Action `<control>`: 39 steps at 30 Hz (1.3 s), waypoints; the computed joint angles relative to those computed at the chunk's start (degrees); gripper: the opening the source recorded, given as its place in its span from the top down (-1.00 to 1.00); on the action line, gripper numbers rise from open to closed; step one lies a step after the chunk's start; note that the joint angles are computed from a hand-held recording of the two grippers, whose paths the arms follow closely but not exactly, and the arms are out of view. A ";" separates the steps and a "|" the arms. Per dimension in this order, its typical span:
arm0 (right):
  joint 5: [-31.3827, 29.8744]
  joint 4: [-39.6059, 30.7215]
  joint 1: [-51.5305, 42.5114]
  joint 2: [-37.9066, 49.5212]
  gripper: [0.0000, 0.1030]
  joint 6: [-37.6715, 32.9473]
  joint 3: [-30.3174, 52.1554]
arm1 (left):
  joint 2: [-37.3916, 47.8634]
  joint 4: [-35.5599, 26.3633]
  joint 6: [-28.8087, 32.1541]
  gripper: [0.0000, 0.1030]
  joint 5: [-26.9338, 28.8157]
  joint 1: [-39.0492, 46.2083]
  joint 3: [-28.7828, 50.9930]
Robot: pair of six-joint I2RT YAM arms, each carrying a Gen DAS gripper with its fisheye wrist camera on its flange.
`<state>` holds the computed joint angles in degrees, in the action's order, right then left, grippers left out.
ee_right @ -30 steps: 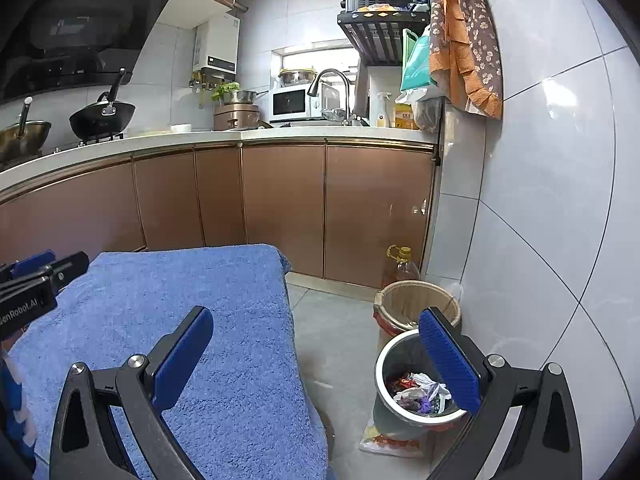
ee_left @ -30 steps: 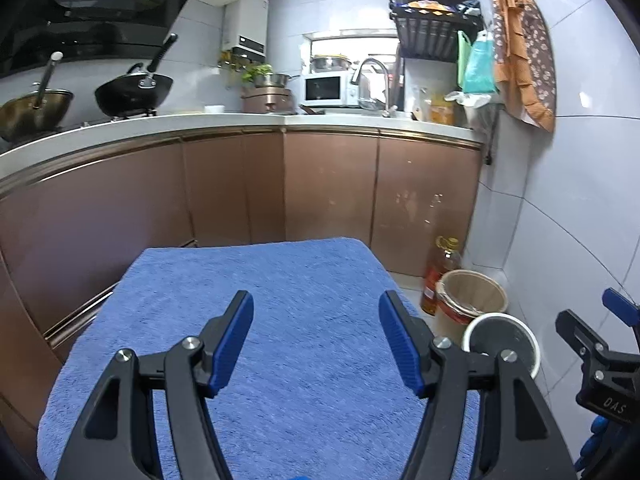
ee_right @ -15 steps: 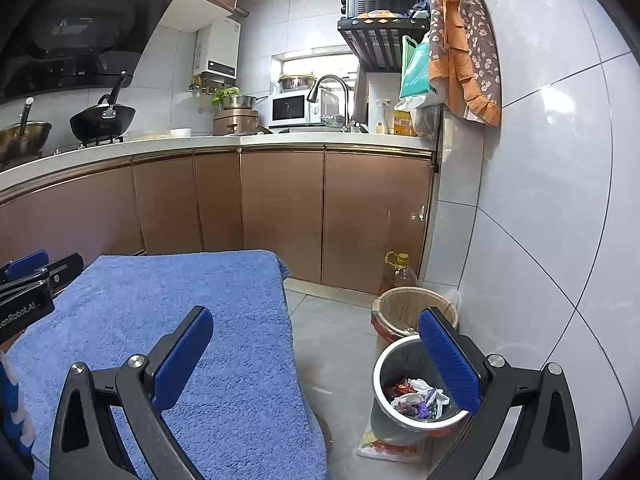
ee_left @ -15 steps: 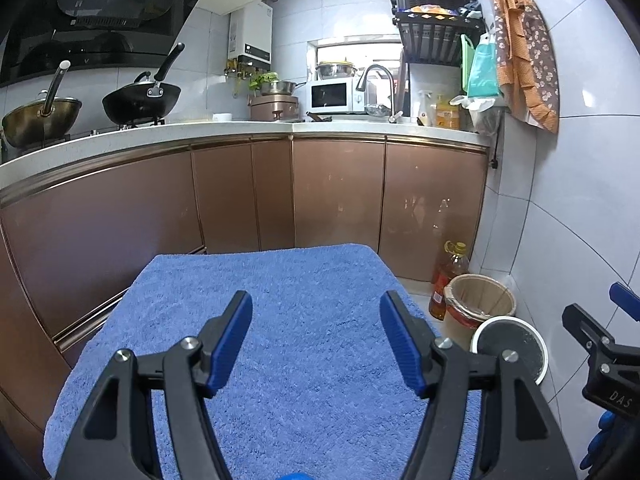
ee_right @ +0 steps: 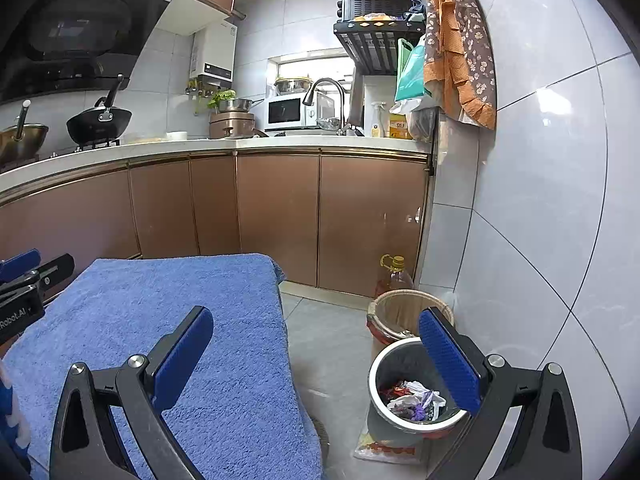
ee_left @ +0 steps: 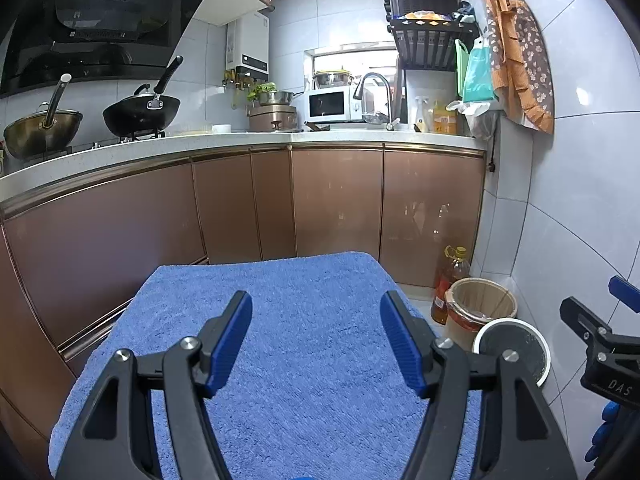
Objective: Collect trash
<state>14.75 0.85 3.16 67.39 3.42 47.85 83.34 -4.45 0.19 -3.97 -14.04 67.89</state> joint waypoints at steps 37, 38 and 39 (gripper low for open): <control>0.14 -0.42 -0.33 -0.20 -1.00 -0.26 0.15 | -0.54 1.62 0.73 -0.36 -0.38 0.05 -1.51; 0.14 -0.42 -0.33 -0.20 -1.00 -0.26 0.15 | -0.56 1.64 0.68 -0.36 -0.38 0.03 -1.56; 0.09 -0.33 -0.38 -0.20 -1.00 -0.28 0.13 | -0.56 1.62 0.66 -0.36 -0.52 -0.03 -1.52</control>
